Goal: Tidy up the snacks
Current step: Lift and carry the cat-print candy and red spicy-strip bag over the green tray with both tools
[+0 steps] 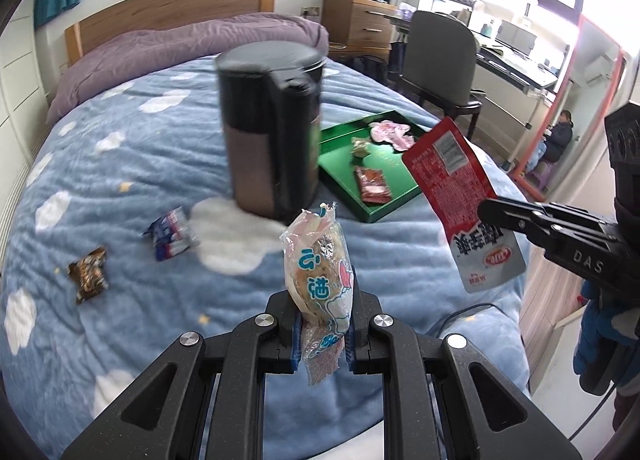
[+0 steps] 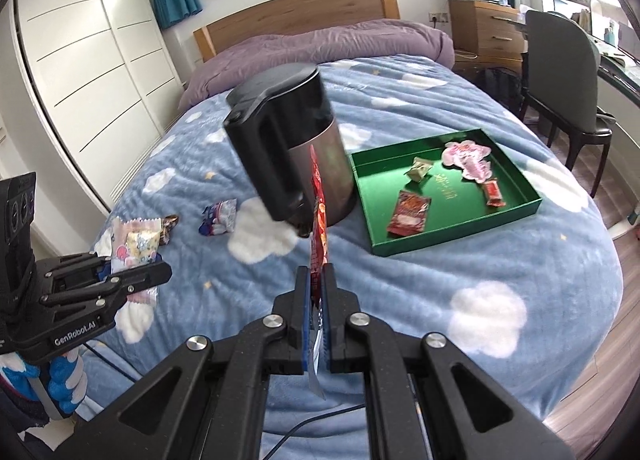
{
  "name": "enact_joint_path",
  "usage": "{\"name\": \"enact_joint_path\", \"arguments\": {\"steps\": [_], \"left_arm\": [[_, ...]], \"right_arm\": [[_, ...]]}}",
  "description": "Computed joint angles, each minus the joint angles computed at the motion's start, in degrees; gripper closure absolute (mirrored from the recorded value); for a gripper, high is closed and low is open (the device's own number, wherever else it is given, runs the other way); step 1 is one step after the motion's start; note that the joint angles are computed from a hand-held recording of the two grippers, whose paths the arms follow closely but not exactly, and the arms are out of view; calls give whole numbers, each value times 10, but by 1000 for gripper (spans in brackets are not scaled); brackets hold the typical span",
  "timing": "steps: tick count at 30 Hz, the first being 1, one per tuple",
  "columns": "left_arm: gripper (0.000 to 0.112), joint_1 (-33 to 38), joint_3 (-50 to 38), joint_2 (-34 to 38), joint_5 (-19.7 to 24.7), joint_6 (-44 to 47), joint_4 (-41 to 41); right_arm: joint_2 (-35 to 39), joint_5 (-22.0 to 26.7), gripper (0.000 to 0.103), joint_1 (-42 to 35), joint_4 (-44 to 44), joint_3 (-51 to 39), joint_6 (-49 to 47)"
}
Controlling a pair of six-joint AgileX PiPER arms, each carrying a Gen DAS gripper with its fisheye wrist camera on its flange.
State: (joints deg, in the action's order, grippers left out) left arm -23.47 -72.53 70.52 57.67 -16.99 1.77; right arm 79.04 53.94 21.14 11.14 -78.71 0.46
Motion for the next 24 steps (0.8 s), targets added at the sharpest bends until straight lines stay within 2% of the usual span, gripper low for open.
{"name": "enact_joint_path", "arguments": {"steps": [10,19,24], "left_arm": [[99,-63,-180,140,21,-10,19],[99,-74,-398,314,54,8,11],[99,-66,-538,429,92,15,6]], "right_arm": [[84,9,103,-91,50,-116,-75],[209,17,103,-162,94,-257,-125],[286,14,103,-196,119,-322,-146]]}}
